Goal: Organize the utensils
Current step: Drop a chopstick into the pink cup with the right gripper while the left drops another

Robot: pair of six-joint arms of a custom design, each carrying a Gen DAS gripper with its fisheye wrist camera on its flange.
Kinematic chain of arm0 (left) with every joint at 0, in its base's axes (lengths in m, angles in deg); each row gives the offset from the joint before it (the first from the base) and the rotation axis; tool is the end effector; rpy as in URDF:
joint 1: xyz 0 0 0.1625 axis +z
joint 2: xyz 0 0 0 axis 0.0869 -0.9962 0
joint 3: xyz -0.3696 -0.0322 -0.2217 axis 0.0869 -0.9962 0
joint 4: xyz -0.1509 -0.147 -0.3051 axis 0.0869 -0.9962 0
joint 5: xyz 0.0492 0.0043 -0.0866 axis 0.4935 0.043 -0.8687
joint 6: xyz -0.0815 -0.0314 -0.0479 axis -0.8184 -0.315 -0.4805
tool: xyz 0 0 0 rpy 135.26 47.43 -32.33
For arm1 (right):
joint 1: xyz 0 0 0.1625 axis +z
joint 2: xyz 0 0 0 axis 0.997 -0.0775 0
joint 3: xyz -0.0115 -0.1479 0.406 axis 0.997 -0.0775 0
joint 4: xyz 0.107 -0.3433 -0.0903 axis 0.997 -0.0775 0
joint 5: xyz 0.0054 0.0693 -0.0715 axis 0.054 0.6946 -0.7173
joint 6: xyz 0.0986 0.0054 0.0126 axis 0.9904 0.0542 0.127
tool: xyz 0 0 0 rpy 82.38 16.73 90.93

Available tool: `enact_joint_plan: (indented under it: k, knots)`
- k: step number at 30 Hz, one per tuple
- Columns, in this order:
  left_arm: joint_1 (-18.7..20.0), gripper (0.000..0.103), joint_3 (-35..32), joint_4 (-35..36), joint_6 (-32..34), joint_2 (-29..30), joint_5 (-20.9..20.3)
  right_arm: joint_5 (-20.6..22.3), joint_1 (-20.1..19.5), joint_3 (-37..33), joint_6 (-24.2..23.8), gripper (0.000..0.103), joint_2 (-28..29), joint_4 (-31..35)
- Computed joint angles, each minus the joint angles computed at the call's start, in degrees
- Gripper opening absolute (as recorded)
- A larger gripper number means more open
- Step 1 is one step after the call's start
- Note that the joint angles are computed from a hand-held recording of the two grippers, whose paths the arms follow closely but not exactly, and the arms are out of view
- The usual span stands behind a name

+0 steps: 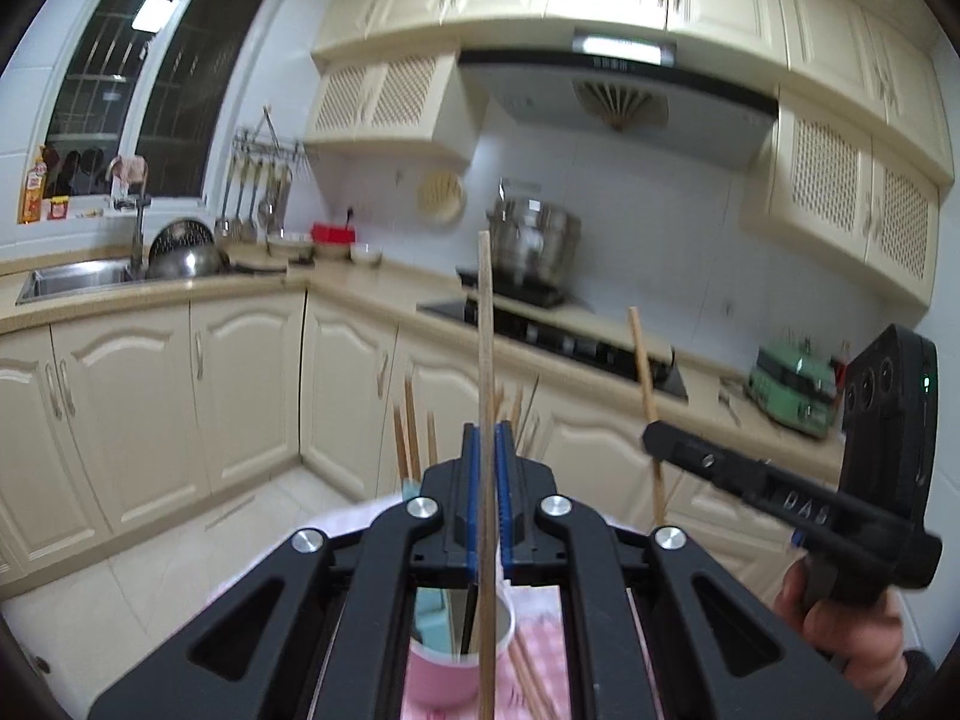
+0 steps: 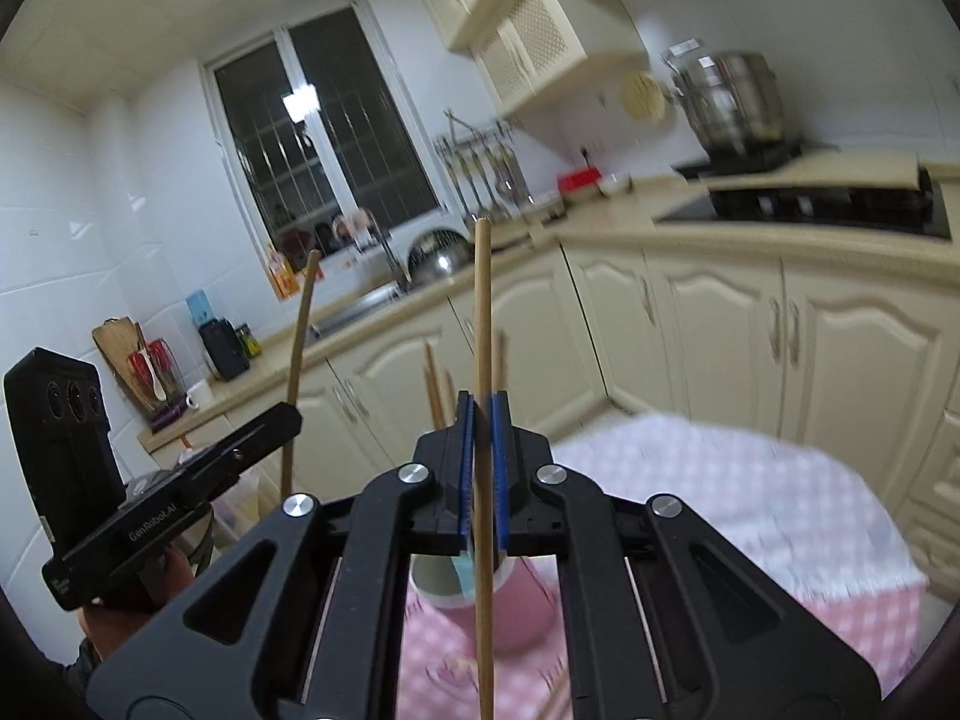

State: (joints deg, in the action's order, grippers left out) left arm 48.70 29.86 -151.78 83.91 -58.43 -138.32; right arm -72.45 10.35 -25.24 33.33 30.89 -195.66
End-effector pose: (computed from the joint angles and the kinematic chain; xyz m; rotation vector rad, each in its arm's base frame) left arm -0.3280 -0.7494 0.2163 0.8185 2.3209 -1.4992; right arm 0.2268 -0.7778 0.3391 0.8584 -2.5758 1.4443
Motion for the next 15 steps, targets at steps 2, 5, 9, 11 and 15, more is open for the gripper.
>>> enact_joint_plan:
  k: [2,5,9,11,15]
  knots:
    - [0.12,0.005,-2.77,-0.48,0.54,1.21,-0.72,0.66,0.69,-3.3,-0.35,0.006,1.91,0.45]
    - [0.49,0.005,-7.99,-1.17,1.28,3.79,-1.6,1.64,1.41,-8.86,-0.62,0.006,5.2,1.47]
    - [1.04,0.005,-15.28,-0.76,1.81,7.46,-2.46,2.25,1.78,-14.21,-0.07,0.006,8.63,2.51]
    - [1.29,0.005,-18.12,-0.22,2.18,8.89,-2.76,2.35,1.78,-16.21,0.35,0.006,10.07,2.52]
    - [1.6,0.005,-23.07,0.02,4.04,11.94,-2.75,2.38,1.59,-19.38,0.9,0.006,12.43,2.29]
